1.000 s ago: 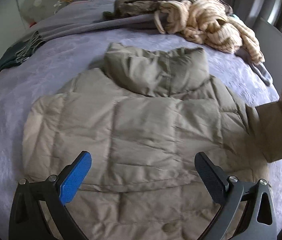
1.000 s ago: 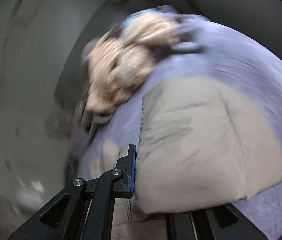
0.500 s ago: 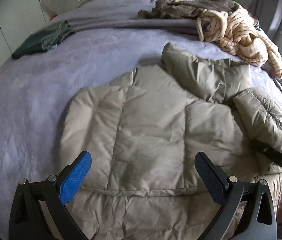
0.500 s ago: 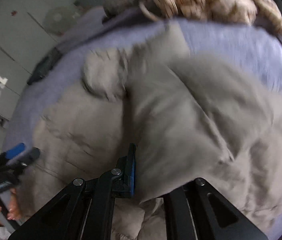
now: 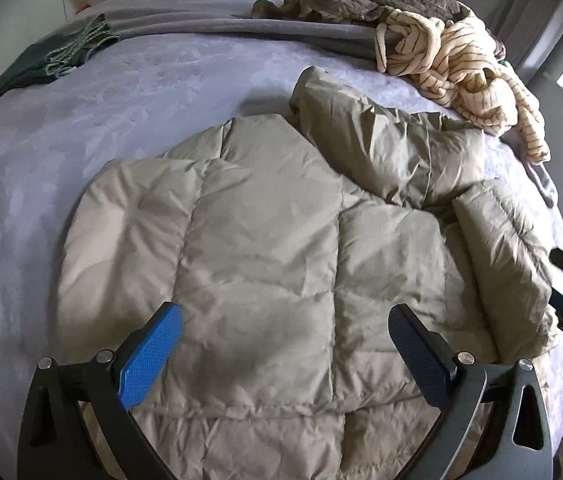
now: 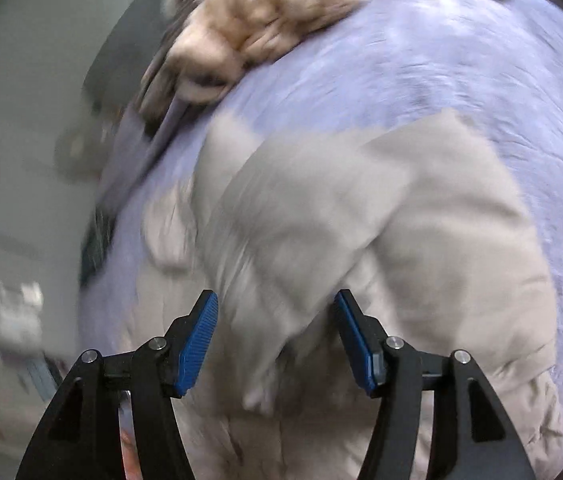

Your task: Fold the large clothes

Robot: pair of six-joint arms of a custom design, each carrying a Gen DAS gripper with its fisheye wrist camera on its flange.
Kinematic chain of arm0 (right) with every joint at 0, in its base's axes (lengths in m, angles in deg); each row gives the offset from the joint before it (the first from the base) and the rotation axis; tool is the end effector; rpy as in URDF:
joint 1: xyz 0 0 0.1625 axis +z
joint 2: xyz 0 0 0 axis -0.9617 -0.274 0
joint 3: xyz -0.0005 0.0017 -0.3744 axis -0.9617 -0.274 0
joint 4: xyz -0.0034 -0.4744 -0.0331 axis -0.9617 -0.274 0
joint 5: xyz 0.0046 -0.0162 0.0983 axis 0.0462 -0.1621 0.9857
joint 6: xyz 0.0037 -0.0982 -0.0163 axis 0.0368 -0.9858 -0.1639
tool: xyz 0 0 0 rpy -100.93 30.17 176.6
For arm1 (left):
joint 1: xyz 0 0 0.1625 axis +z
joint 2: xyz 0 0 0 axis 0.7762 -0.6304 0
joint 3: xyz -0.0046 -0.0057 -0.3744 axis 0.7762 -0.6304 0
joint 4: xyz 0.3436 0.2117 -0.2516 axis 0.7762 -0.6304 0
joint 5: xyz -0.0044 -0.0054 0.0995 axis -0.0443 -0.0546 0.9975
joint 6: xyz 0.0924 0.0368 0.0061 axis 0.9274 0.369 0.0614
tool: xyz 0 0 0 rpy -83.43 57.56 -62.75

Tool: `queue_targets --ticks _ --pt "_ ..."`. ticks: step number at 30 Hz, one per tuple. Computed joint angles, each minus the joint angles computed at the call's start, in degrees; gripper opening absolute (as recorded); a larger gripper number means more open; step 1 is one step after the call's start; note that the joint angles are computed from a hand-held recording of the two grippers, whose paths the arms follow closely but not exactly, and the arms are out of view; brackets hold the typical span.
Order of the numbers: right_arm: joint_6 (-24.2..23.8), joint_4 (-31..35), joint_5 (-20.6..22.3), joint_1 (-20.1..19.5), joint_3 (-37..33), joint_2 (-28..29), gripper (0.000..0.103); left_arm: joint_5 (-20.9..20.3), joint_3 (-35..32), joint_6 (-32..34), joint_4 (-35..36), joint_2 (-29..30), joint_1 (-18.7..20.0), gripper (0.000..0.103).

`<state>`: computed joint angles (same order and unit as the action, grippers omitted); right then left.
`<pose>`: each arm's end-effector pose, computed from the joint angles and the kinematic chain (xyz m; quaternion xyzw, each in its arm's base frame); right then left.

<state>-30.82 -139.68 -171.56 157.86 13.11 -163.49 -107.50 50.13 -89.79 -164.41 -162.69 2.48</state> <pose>0.0528 -0.6624 0.2891 -0.0817 -0.9621 0.2548 0.0525 -0.1876 -0.5909 0.1997 0.0114 0.9290 -0.2328 0.2874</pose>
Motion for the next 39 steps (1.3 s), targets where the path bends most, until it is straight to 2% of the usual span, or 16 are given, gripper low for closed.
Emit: queue_targets --ticks 1,2,3,4,11,14,22,25,26,27,31,33,35,36,37,39 --pt "2.02 -0.53 0.87 -0.25 -0.71 0.63 0.063 -1.21 -0.23 0.96 -1.0 -0.01 0.55 0.103" --pt "3.83 -1.08 2.37 -0.9 -1.21 0.93 0.046 -2.84 -0.37 1.83 -2.33 -0.14 1.23 0.103" --pt "4.36 -1.68 2.83 -1.27 -1.93 1.42 0.013 -4.01 -0.43 2.08 -3.11 -0.31 1.71 0.103" --pt "3.66 -1.37 1.81 -0.71 -3.0 2.29 0.01 -5.77 -0.47 2.25 -4.25 -0.58 2.43 0.103" --pt "-14.46 -1.08 -2.2 8.28 -7.05 9.07 0.01 -13.43 0.48 0.91 -8.77 -3.27 6.17 0.103" --pt "-22.43 -0.6 -5.51 11.82 -6.44 11.76 0.01 -18.95 1.1 1.11 -11.56 -4.41 8.15 0.103" --pt "-31.22 1.87 -15.33 15.07 -2.15 15.02 0.012 -35.85 1.76 0.55 -20.97 -3.92 12.96 0.103" --pt "-30.28 4.78 -16.15 14.36 -1.6 13.78 0.036 -38.04 1.04 0.42 -20.73 -2.81 13.37 0.103" --pt "-29.57 5.36 -15.32 13.89 -1.14 12.65 0.056 -38.09 0.48 0.73 -20.19 -2.1 13.2 0.103" --pt "-28.67 5.67 -13.93 12.78 0.11 10.4 0.066 -38.08 0.03 0.96 -19.6 -1.57 13.05 0.103" --pt "-23.0 8.42 -9.43 6.5 4.73 0.33 0.062 -36.44 -2.05 2.82 -15.55 0.82 11.8 0.103" --pt "-19.22 10.84 -7.68 2.84 5.92 -3.63 0.021 -35.21 -2.65 3.78 -14.16 1.66 11.18 0.102" --pt "-15.84 12.82 -8.53 -0.06 6.58 -6.2 0.019 -34.51 -3.69 4.04 -13.01 2.99 10.64 0.09" --pt "-14.94 12.33 -9.21 -1.34 7.42 -7.55 0.015 -34.92 -3.98 4.07 -12.58 3.41 10.65 0.071" --pt "-14.44 11.4 -9.8 -2.39 8.07 -8.53 0.013 -36.24 -4.75 4.07 -11.77 4.26 10.81 0.043" --pt "-13.94 9.44 -10.22 -3.42 8.16 -8.92 0.012 -37.55 -6.23 4.59 -9.68 5.71 10.61 0.01"
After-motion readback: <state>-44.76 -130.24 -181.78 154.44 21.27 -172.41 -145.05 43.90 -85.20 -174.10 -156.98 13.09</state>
